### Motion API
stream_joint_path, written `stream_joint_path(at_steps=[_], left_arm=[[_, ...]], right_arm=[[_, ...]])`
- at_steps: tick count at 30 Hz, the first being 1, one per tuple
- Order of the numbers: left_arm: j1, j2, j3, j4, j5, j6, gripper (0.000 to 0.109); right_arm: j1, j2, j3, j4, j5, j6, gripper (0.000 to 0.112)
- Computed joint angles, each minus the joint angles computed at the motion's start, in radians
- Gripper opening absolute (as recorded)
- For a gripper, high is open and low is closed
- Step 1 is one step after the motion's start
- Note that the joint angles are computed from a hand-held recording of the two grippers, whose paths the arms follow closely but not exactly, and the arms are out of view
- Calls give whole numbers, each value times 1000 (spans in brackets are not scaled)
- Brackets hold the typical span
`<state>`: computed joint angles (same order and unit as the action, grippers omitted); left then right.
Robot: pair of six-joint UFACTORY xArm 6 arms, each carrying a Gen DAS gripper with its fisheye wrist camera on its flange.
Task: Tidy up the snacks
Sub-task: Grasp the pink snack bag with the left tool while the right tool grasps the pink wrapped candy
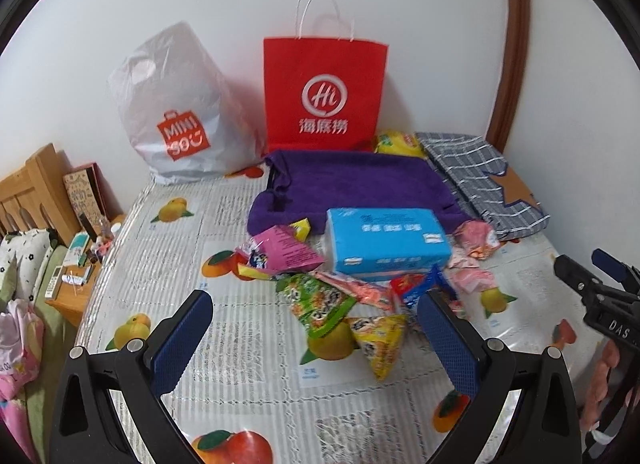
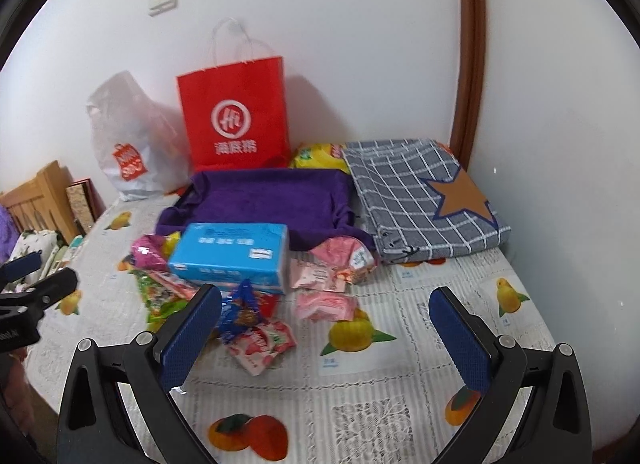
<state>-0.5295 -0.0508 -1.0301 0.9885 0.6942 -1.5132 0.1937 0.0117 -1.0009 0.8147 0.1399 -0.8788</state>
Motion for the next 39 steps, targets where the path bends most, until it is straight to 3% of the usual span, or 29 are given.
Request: stream_joint_path(at_steps=[3, 6, 10, 16, 21, 28, 32, 35, 39], left_arm=[[44, 27, 8, -37, -44, 26, 103], [80, 50, 13, -61, -79, 44, 103], [111, 72, 14, -82, -103, 55, 102], [156, 105, 4, -127, -136, 101, 102], [192, 127, -10, -159, -170, 131, 102], [226, 142, -25, -207, -198, 180, 102], [251, 144, -20, -239, -249, 202, 102], [260, 152, -21, -267, -269, 231, 102], [268, 169, -32, -284, -269, 260, 102]], right_arm=[[-23, 68, -47, -42, 36, 42, 100], [-44, 150, -93, -190, 39, 160, 99], [-61, 235, -158, -293, 61, 254, 89], [-65, 355, -295, -299, 87, 249, 81], [-57, 465, -453, -250, 140, 187, 81], [-50, 612, -631, -365, 192, 237, 81], [-54, 685, -733, -345, 277, 214, 81], [-52, 716, -775, -343, 316, 199, 81], [-38, 723, -776, -314, 300, 147, 81]])
